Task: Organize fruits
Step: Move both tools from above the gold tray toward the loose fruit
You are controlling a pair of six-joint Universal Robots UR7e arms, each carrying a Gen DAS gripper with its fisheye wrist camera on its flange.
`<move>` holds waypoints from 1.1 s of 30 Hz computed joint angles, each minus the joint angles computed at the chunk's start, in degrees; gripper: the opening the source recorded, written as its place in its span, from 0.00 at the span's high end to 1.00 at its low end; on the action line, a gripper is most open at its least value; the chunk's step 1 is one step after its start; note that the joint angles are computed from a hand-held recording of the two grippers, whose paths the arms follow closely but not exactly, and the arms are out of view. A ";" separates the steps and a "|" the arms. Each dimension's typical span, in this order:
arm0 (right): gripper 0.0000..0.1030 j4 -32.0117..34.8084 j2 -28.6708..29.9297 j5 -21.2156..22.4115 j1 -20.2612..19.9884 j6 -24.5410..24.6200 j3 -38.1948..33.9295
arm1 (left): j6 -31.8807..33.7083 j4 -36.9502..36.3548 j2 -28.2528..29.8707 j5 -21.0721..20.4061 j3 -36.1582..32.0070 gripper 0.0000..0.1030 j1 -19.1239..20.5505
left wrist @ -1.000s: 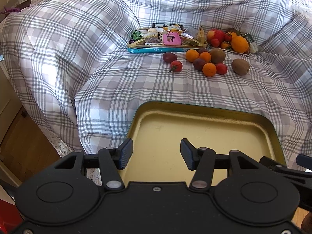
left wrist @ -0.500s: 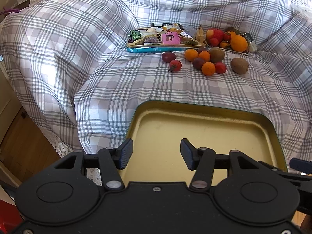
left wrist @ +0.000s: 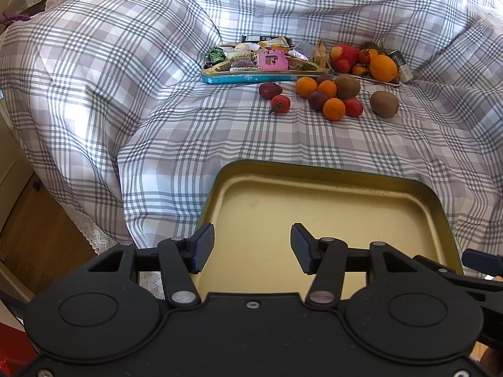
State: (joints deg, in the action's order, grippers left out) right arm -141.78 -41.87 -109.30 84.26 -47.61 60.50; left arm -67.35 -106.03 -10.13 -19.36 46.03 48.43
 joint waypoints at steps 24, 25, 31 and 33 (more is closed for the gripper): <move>0.41 9.93 3.38 -2.44 0.07 2.33 -6.96 | 10.66 -1.41 0.84 -9.94 -3.89 0.46 2.15; 0.41 10.07 3.57 -2.31 0.03 2.32 -7.29 | 10.69 -0.58 1.07 -10.05 -4.60 0.46 2.25; 0.41 11.17 5.31 -2.90 0.46 2.05 -9.93 | 10.57 4.00 1.94 -12.66 -8.90 0.46 3.32; 0.41 12.82 6.02 -3.39 0.75 2.66 -11.33 | 10.35 5.63 2.04 -14.25 -10.21 0.46 3.79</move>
